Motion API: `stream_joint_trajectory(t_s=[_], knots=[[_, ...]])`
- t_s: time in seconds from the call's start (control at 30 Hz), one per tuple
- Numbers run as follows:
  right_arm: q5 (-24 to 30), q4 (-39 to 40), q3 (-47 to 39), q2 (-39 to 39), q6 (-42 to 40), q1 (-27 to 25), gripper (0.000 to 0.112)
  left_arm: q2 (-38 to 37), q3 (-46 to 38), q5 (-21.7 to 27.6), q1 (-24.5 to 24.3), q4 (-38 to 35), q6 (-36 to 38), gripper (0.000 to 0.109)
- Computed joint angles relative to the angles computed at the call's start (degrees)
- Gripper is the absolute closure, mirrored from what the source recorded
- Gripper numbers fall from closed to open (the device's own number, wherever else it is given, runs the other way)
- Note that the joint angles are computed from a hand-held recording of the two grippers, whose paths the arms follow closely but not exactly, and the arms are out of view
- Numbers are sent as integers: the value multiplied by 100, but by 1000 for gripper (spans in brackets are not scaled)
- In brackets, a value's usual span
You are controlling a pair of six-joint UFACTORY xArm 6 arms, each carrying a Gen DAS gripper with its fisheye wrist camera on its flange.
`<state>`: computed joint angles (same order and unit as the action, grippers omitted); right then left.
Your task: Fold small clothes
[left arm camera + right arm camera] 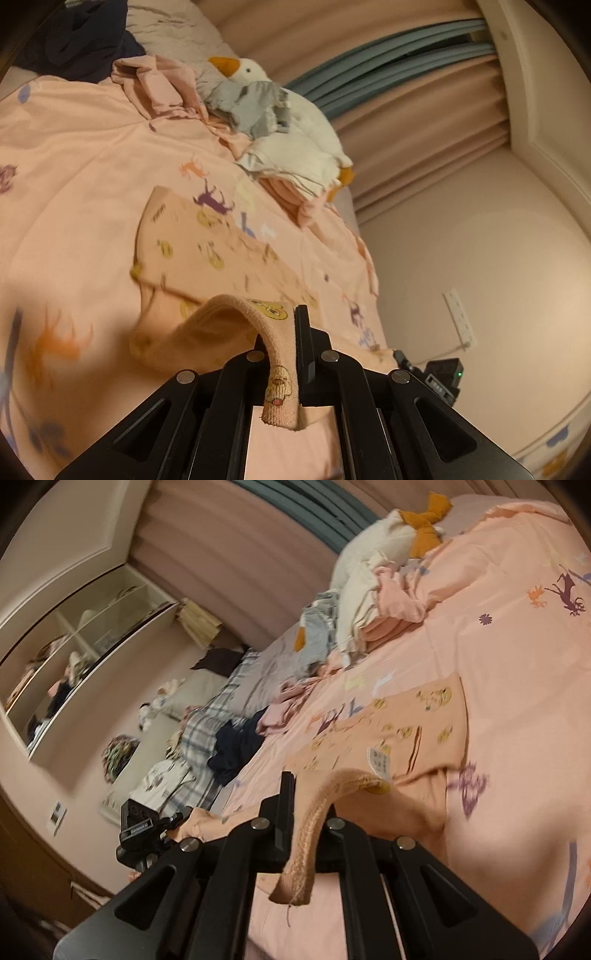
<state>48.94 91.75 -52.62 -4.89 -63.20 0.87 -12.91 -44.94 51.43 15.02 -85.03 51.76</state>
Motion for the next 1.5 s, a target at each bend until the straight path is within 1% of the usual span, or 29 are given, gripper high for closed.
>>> stream_joint_trajectory(t_s=[0.03,0.07,0.2,0.27,0.37,0.5,0.57,0.63,0.67,0.7,0.77,0.8,0.83,0.9,0.93,0.97,1.0,1.03,1.07,1.1,1.13,1.17,1.2,1.23,1.3,1.37,1.4,1.43,1.5], knots=[[-82,-32,-160,140,85,28,107,331,-293,-151,-76,19,-92,109],[-210,-92,-406,361,219,75,106,599,-528,-165,-103,70,-171,109],[-594,-593,-1536,1430,917,246,106,1487,-1338,-490,-304,340,-582,109],[-725,-804,-1939,1813,1238,300,106,1909,-1753,-599,-403,542,-778,109],[-880,-1285,-2728,2538,1861,351,106,2476,-2316,-718,-492,860,-1163,109],[-863,-1867,-3547,3286,2682,344,106,3211,-3036,-803,-584,1377,-1814,109],[-791,-2393,-3985,3682,3255,348,106,3539,-3336,-986,-672,2078,-2500,109],[-664,-2797,-4269,3930,3722,333,106,3691,-3477,-1180,-769,2718,-2976,109],[-572,-2965,-4416,4054,3956,324,105,3754,-3558,-1124,-759,2821,-3091,109],[-446,-3128,-4579,4179,4186,302,105,3845,-3667,-925,-705,2705,-3090,109],[-217,-3212,-4842,4358,4408,258,104,4006,-3886,-550,-592,2500,-3151,109],[-93,-3174,-4972,4440,4444,224,103,4098,-4011,-419,-536,2465,-3315,109],[10,-3146,-5081,4506,4497,193,100,4194,-4139,-317,-487,2440,-3453,109],[280,-2955,-5427,4762,4785,96,89,4342,-4342,-192,-406,2362,-3610,109],[320,-2887,-5528,4845,4881,80,83,4445,-4472,-135,-366,2320,-3761,109],[315,-2840,-5688,4978,5112,49,82,4529,-4577,-81,-334,2256,-3919,103],[227,-2825,-5784,5063,5264,44,82,4624,-4679,-35,-286,2113,-4069,87],[172,-2788,-5870,5134,5375,26,82,4716,-4744,-46,-218,1874,-4145,77],[154,-2732,-5934,5185,5441,9,82,4797,-4845,-207,-236,1721,-4209,65],[100,-2547,-5995,5252,5437,-24,82,4813,-4856,-370,-251,1585,-4149,64],[58,-2487,-6039,5285,5425,-35,82,4820,-4887,-671,-272,1513,-4040,64],[-47,-2455,-6066,5301,5384,-44,81,4851,-4970,-858,-292,1678,-4119,64],[-276,-2493,-6019,5262,5296,-31,80,4862,-5025,-960,-297,1875,-4274,64],[-380,-2561,-6011,5246,5288,-20,78,4850,-5053,-981,-288,1997,-4364,64],[-575,-2533,-5787,5063,5060,-25,78,4772,-5006,-968,-290,2033,-4205,64],[-517,-2269,-5607,4904,4563,-23,78,4468,-4725,-1011,-352,2365,-3925,64],[-549,-2314,-5373,4682,4236,4,78,4393,-4651,-1048,-395,2490,-3853,64],[-593,-2415,-5366,4654,4127,54,78,4171,-4422,-1065,-457,2745,-3685,64],[-662,-2605,-4923,4257,3522,162,78,3811,-3987,-1176,-584,2903,-3304,64]])
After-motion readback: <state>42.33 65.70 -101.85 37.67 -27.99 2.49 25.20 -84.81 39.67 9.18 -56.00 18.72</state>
